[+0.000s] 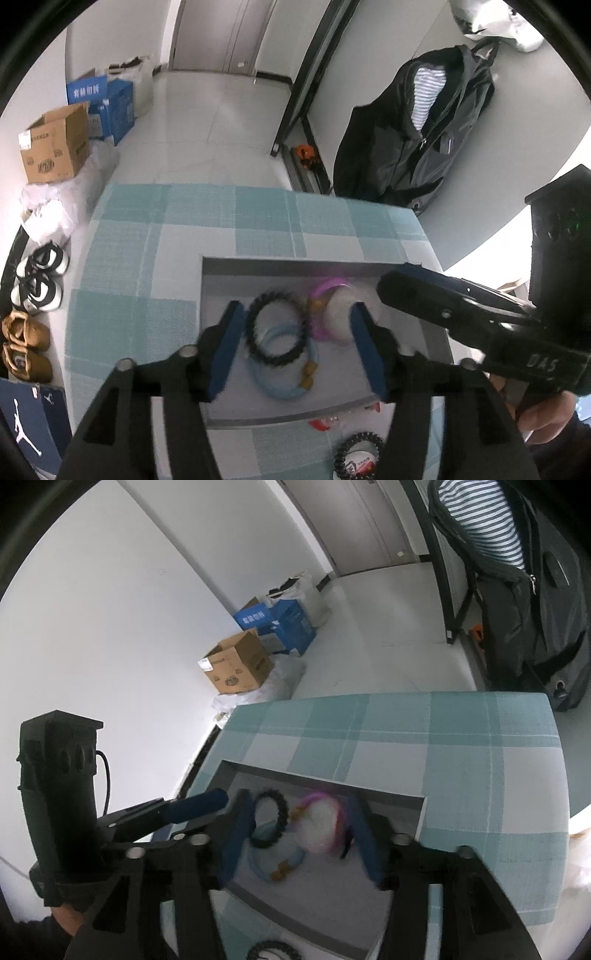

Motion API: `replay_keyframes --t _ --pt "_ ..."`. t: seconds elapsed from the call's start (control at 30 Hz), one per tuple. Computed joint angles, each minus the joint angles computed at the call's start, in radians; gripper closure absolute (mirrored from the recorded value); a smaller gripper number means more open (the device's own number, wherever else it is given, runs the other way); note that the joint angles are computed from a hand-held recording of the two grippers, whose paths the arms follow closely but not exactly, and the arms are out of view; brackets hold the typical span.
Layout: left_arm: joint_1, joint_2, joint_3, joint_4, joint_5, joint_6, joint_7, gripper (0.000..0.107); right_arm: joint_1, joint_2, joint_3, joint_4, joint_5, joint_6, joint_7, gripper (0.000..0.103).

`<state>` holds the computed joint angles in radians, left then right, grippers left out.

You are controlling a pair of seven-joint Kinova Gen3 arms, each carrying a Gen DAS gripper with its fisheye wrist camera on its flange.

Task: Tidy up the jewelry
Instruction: 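Carry the bracelet and badge into the grey box and open both grippers, then pull both grippers back from the box toward the remaining jewelry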

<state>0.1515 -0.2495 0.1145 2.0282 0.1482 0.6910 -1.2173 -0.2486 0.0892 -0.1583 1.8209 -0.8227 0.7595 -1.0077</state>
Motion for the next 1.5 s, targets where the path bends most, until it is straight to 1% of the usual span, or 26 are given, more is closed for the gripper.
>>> replay_keyframes --t 0.03,0.17,0.23,0.33,0.4,0.47,0.53,0.6,0.67,0.73,0.8,0.9,0.97,1.0,1.13,1.17,1.23,1.27,1.37,1.43,1.5 --pt "-0.003 -0.005 0.007 0.003 -0.011 -0.006 0.004 0.04 0.007 -0.004 0.001 0.006 -0.021 0.0 0.019 0.039" --pt "0.001 -0.02 -0.003 0.018 -0.003 -0.024 -0.005 0.039 0.024 -0.027 0.012 0.032 -0.088 -0.022 0.077 0.037" --pt "-0.017 -0.023 0.019 0.019 -0.028 -0.022 0.025 0.039 0.023 -0.032 0.019 0.037 -0.094 -0.033 0.071 0.031" --pt "-0.007 -0.026 0.002 0.025 -0.016 -0.029 0.014 0.039 0.028 -0.028 0.028 0.038 -0.11 -0.03 0.067 0.031" --pt "-0.011 -0.031 0.01 0.027 -0.026 -0.036 0.023 0.039 0.031 -0.025 0.03 0.036 -0.113 -0.029 0.065 0.03" --pt "-0.013 -0.037 0.016 0.03 -0.035 -0.041 0.029 0.039 0.028 -0.029 0.028 0.038 -0.103 -0.044 0.062 0.027" --pt "-0.002 -0.039 0.008 0.028 -0.03 -0.044 0.011 0.039 0.03 -0.029 0.027 0.041 -0.117 -0.051 0.08 0.024" --pt "-0.018 -0.042 0.037 0.022 -0.061 -0.039 0.037 0.039 0.031 -0.031 0.026 0.045 -0.13 -0.056 0.095 0.022" --pt "-0.013 -0.054 0.042 0.026 -0.069 -0.043 0.041 0.039 0.027 -0.039 0.025 0.051 -0.129 -0.064 0.104 0.019" --pt "-0.019 -0.076 0.057 0.036 -0.084 -0.052 0.061 0.039 0.02 -0.061 0.026 0.067 -0.111 -0.086 0.079 0.018" --pt "-0.022 -0.098 0.069 0.049 -0.094 -0.059 0.077 0.039 0.022 -0.09 0.038 0.096 -0.137 -0.09 0.081 0.014" --pt "-0.055 -0.133 0.13 0.062 -0.141 -0.058 0.138 0.039 0.021 -0.14 0.067 0.154 -0.206 -0.095 0.12 0.007" --pt "-0.091 -0.153 0.191 0.061 -0.187 -0.037 0.198 0.039 0.01 -0.171 0.076 0.177 -0.201 -0.111 0.126 0.006" --pt "-0.099 -0.159 0.208 0.059 -0.202 -0.025 0.219 0.039 0.002 -0.187 0.08 0.188 -0.194 -0.119 0.129 0.006" --pt "-0.108 -0.19 0.244 0.058 -0.225 0.005 0.288 0.039 -0.033 -0.241 0.105 0.224 -0.184 -0.134 0.142 0.005" --pt "-0.123 -0.198 0.272 0.055 -0.246 0.019 0.317 0.039 -0.043 -0.257 0.115 0.238 -0.191 -0.137 0.152 0.005" --pt "-0.169 -0.207 0.355 0.044 -0.307 0.055 0.373 0.039 -0.059 -0.277 0.129 0.256 -0.194 -0.141 0.158 0.002" --pt "-0.186 -0.215 0.395 0.045 -0.337 0.069 0.398 0.039 -0.063 -0.292 0.133 0.27 -0.185 -0.141 0.147 0.002" --pt "-0.216 -0.223 0.469 0.044 -0.384 0.122 0.465 0.039 -0.077 -0.316 0.134 0.293 -0.141 -0.136 0.09 0.002" --pt "-0.23 -0.223 0.507 0.041 -0.403 0.155 0.509 0.039 -0.082 -0.341 0.117 0.31 -0.086 -0.148 0.025 0.002" --pt "-0.216 -0.221 0.522 0.043 -0.413 0.178 0.528 0.039 -0.092 -0.366 0.104 0.328 -0.036 -0.154 -0.028 0.002"
